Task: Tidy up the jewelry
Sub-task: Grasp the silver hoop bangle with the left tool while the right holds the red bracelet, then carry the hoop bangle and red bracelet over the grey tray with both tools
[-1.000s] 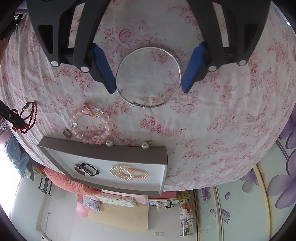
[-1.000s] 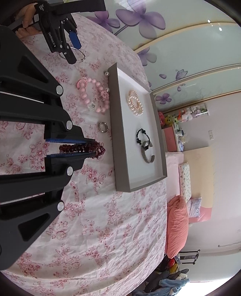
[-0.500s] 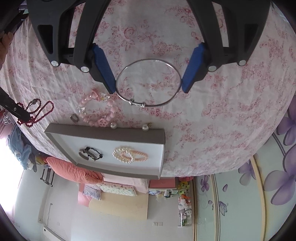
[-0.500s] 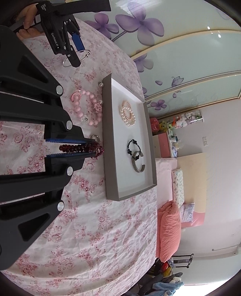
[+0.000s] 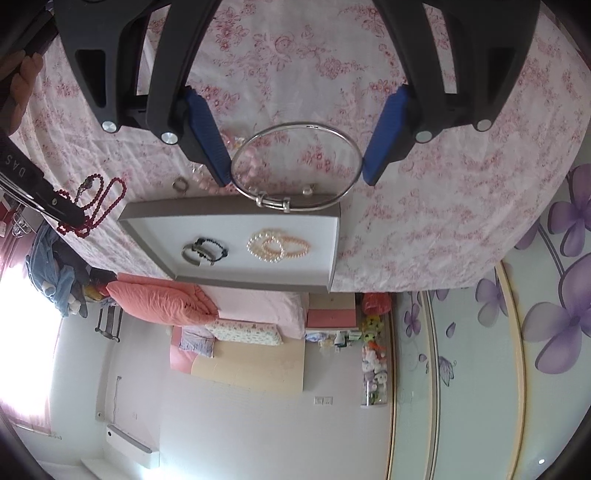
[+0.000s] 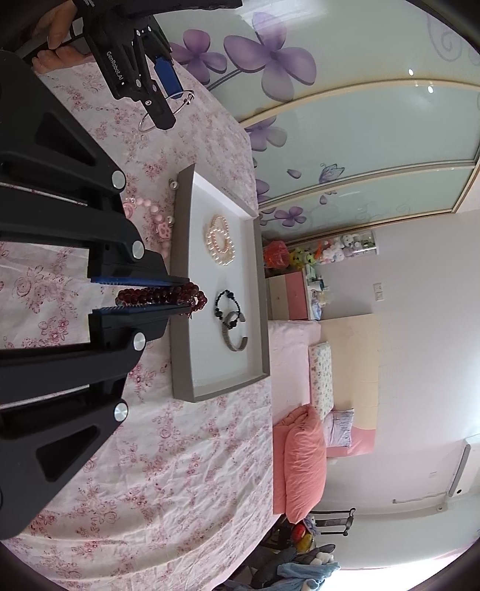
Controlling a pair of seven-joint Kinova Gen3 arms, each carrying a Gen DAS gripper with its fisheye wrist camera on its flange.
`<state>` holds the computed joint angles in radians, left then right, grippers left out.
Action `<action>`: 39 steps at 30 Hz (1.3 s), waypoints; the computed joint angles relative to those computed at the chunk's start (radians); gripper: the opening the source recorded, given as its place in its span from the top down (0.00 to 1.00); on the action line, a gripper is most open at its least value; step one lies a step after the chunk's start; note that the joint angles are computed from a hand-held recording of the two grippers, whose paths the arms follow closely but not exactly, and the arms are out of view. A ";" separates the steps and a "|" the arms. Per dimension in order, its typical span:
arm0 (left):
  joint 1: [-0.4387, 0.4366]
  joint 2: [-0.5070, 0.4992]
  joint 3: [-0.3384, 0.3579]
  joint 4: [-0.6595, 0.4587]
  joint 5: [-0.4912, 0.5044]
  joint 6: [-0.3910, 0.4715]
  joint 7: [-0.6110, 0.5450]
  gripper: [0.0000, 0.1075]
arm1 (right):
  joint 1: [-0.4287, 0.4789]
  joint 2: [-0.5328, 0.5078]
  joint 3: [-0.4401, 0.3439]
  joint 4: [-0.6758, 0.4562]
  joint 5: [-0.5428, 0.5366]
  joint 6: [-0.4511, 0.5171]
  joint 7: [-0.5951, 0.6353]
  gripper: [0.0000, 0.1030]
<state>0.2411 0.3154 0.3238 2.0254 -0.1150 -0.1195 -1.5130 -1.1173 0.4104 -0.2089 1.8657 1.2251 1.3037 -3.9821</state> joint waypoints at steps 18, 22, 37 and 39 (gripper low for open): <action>0.112 0.011 -0.083 -0.101 0.027 -0.035 -0.011 0.34 | 0.041 -0.011 0.019 -0.030 0.069 0.023 0.074 0.91; 0.151 0.044 -0.116 -0.152 0.057 -0.023 -0.031 0.34 | 0.072 -0.017 0.027 -0.026 0.092 0.005 0.079 0.91; 0.254 0.228 -0.207 -0.433 0.135 0.097 -0.086 0.34 | 0.253 -0.002 0.076 -0.024 0.168 -0.209 0.080 0.91; 0.247 0.264 -0.199 -0.485 0.137 0.133 -0.080 0.34 | 0.286 -0.003 0.085 -0.013 0.180 -0.264 0.054 0.91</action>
<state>0.4877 0.5791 0.1253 1.5405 0.0220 0.0134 -1.5929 -0.8314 0.4076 -0.1241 1.8532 1.4050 1.0394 -3.9285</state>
